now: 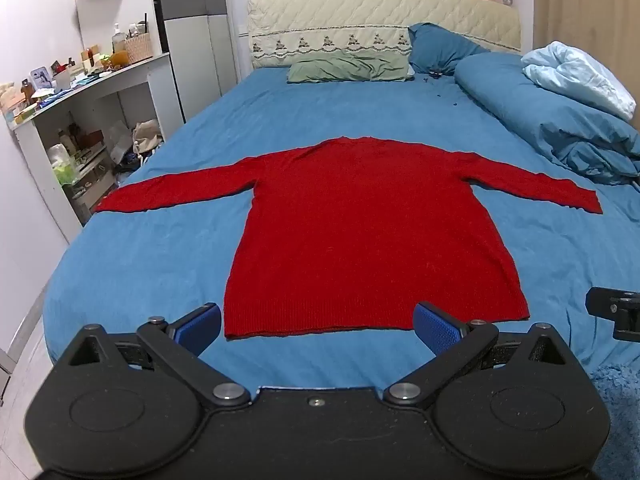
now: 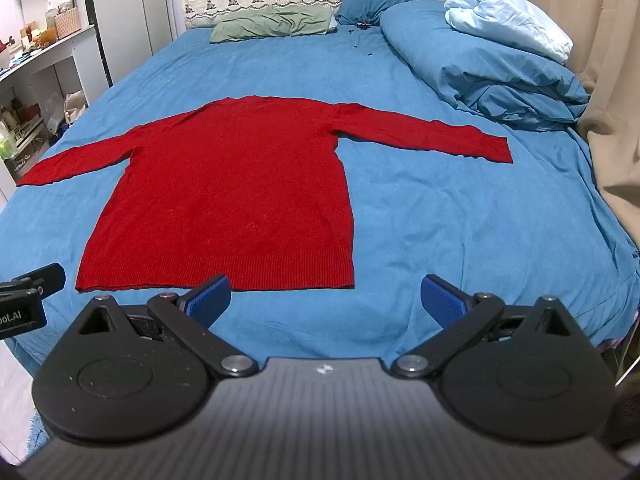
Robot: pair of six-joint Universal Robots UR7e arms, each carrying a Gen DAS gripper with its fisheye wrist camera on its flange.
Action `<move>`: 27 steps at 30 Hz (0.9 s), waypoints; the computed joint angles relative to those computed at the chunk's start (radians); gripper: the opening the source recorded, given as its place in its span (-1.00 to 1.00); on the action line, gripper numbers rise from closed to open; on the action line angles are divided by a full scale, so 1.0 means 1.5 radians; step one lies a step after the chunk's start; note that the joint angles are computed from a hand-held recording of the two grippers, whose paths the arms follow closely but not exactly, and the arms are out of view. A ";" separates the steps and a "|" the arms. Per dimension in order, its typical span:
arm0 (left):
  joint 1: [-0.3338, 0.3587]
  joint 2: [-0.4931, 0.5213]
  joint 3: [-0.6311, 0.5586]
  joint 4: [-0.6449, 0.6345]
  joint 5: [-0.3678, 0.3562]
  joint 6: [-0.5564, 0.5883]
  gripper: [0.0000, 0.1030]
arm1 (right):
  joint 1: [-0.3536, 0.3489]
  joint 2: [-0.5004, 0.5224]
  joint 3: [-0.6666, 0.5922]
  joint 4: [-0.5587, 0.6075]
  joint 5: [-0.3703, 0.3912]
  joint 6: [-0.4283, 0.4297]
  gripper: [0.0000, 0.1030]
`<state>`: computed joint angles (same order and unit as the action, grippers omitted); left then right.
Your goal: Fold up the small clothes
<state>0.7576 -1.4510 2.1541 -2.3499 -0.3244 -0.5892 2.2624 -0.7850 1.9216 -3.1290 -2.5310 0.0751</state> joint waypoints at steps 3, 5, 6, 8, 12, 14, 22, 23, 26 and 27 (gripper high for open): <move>0.001 0.003 0.001 -0.012 0.003 0.007 1.00 | 0.000 -0.002 0.000 0.010 0.000 0.005 1.00; -0.001 0.002 0.011 -0.056 0.001 0.031 1.00 | -0.001 -0.002 0.000 0.009 0.000 0.005 1.00; -0.001 0.001 0.010 -0.047 0.002 0.024 1.00 | -0.001 -0.002 0.000 0.009 0.000 0.004 1.00; 0.004 0.000 0.008 -0.037 0.005 0.019 1.00 | -0.001 -0.002 0.000 0.008 0.000 0.004 1.00; -0.005 -0.011 0.008 -0.008 0.005 0.003 1.00 | 0.000 -0.001 0.000 0.008 0.000 0.003 1.00; -0.005 -0.013 0.008 -0.010 0.004 0.008 1.00 | 0.000 -0.001 -0.001 0.008 0.000 0.004 1.00; -0.001 0.008 0.004 -0.029 0.009 0.016 1.00 | 0.002 0.000 -0.003 0.011 -0.002 0.006 1.00; 0.000 0.009 0.003 -0.028 0.009 0.016 1.00 | 0.001 -0.001 -0.002 0.011 -0.001 0.006 1.00; -0.001 0.008 0.004 -0.028 0.009 0.015 1.00 | 0.000 -0.001 -0.002 0.010 -0.001 0.005 1.00; -0.001 0.007 0.004 -0.028 0.008 0.015 1.00 | 0.000 -0.001 -0.002 0.010 -0.001 0.005 1.00</move>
